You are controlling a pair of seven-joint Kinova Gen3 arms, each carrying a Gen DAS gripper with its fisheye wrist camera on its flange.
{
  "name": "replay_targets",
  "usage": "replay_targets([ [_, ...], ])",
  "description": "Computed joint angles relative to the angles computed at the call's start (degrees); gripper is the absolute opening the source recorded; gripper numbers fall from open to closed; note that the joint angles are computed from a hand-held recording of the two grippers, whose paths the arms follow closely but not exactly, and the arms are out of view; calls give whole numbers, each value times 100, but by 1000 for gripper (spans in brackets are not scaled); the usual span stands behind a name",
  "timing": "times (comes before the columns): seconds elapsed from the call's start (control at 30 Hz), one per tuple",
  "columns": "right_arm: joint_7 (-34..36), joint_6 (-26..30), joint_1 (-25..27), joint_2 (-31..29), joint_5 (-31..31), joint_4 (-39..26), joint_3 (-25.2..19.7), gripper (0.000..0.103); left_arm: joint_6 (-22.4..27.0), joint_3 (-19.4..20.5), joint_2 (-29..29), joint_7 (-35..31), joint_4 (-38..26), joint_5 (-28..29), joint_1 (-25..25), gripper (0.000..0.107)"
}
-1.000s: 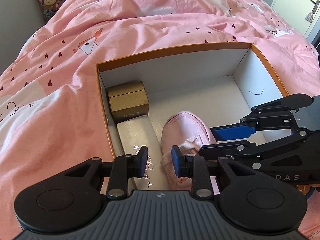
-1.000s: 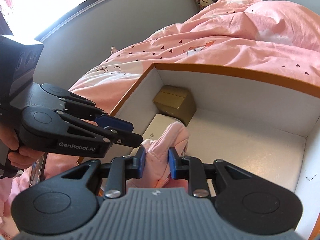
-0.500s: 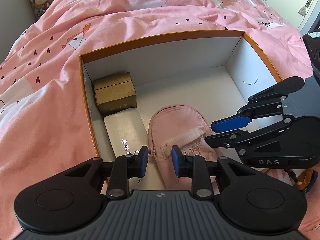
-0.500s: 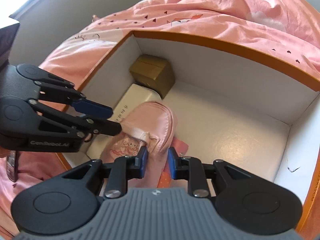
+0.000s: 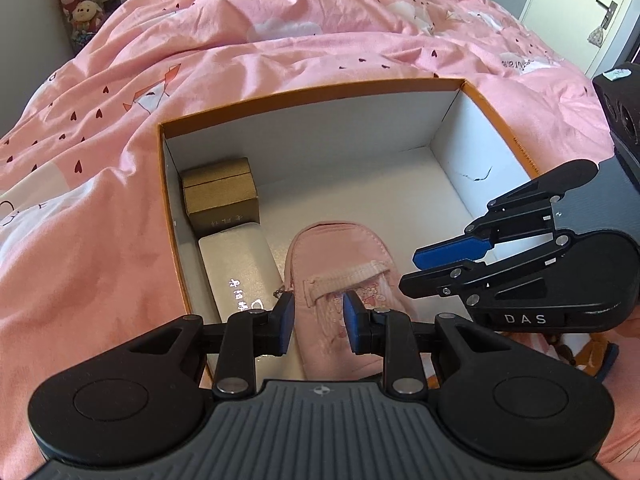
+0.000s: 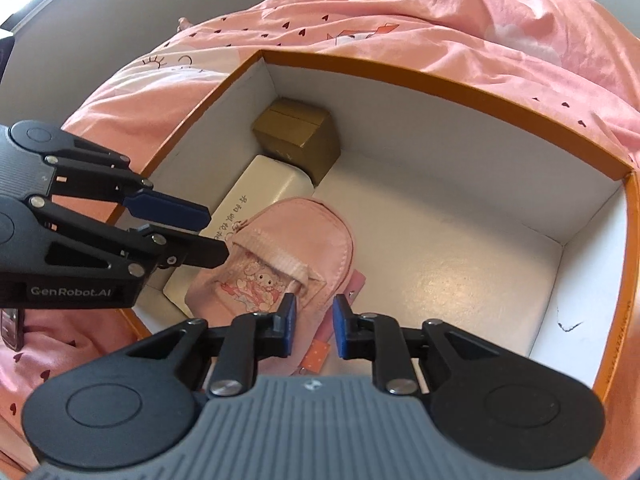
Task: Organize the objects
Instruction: 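Withdraw both tools from the orange box toward the dark gray box, then grasp the dark gray box with the left tool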
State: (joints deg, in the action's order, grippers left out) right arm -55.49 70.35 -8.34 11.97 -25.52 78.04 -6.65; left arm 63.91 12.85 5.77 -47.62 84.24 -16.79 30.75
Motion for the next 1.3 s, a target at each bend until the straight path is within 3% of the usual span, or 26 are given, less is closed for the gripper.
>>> replay_targets([
  [0.13,102,-211,220,-575,-438,471,91,22,-43,172,-296,492,71,-263,227,31],
  [0.2,169,-382,269,-977,-618,809,190,28,35,319,-388,764,65,-430,349,31],
  [0.4,315,-511,252,-2090,-1162,1748,682,33,323,747,-491,1512,121,-744,745,34],
  [0.5,237,-567,149,-2620,-1185,2199,888,37,469,881,-447,1859,196,-843,977,37],
  [0.67,-152,-487,-46,-3282,-855,2716,1035,42,371,922,-403,2307,483,-540,1157,37],
  [0.8,-712,-260,-85,-3551,-352,2896,956,42,835,1006,-141,2206,298,-483,1496,37],
  [1.0,-1296,326,-195,-3686,217,3053,815,43,952,878,-94,1918,296,265,1602,37],
  [1.3,-1576,902,-235,-3486,145,3278,1064,48,1212,820,164,1844,93,310,1995,37],
])
